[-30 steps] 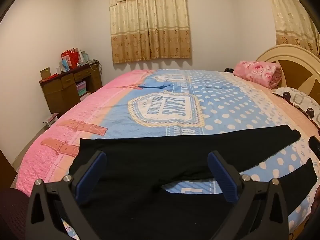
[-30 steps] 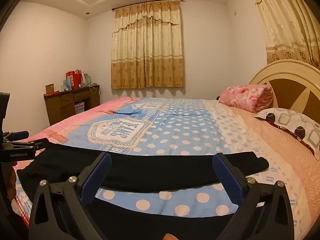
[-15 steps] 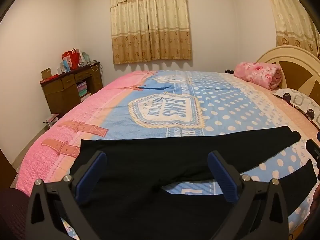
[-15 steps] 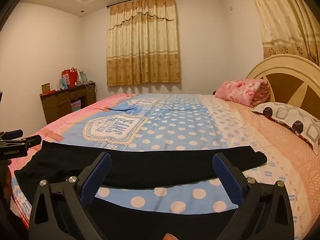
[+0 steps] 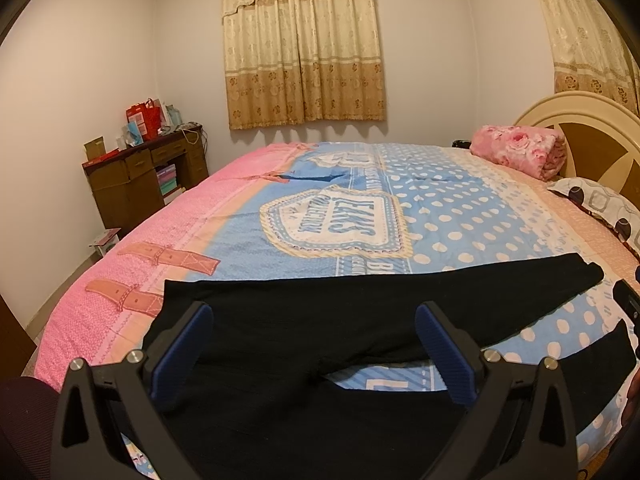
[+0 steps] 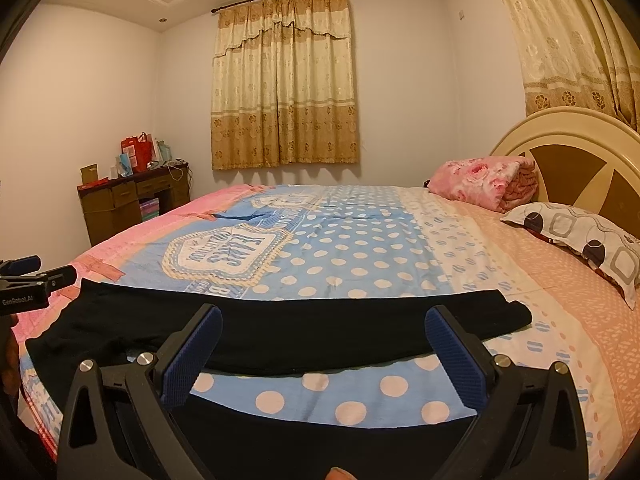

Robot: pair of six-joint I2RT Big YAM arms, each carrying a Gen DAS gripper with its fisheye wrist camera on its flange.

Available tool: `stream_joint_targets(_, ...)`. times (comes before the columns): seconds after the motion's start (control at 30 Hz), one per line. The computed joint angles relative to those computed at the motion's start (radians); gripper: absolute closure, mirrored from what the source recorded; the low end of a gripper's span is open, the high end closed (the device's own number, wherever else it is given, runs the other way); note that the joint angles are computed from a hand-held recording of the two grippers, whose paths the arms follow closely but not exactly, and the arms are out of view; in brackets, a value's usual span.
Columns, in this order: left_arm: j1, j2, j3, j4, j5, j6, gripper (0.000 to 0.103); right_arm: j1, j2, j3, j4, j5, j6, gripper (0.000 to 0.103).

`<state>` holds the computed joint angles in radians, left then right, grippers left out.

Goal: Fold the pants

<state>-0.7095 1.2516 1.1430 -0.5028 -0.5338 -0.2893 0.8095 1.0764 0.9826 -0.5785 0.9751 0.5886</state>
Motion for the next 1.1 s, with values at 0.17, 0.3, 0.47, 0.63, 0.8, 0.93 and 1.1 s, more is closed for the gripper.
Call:
stream_joint_targets(0.17,0.004,-0.002,-0.003,-0.001,0.002,0.001,0.0,-0.004,-0.005,-0.003,-0.005,-0.002,0.006,0.001)
stream_joint_targets(0.3,0.003,-0.001,-0.002,0.0,0.003,0.001,0.0,-0.004,-0.007,-0.005,-0.004,-0.001,0.007,0.001)
stream_joint_targets(0.47,0.004,0.0,-0.001,0.0,0.003,0.002,0.0,-0.006,-0.007,-0.002,-0.008,-0.004,0.008,0.001)
stream_joint_targets(0.63,0.002,0.002,0.001,-0.003,0.001,0.0,0.0,-0.006,-0.007,-0.004,-0.006,-0.004,0.008,0.001)
stream_joint_targets(0.8,0.005,-0.001,-0.002,-0.003,0.004,0.002,0.0,-0.006,-0.008,-0.005,-0.005,-0.003,0.008,0.001)
stream_joint_targets(0.93,0.004,0.0,-0.001,-0.002,0.003,0.002,0.0,-0.005,-0.007,-0.006,-0.005,-0.002,0.01,0.001)
stream_joint_targets(1.1,0.005,0.0,0.0,-0.003,0.002,0.004,0.0,-0.006,-0.007,-0.006,-0.006,-0.001,0.013,0.001)
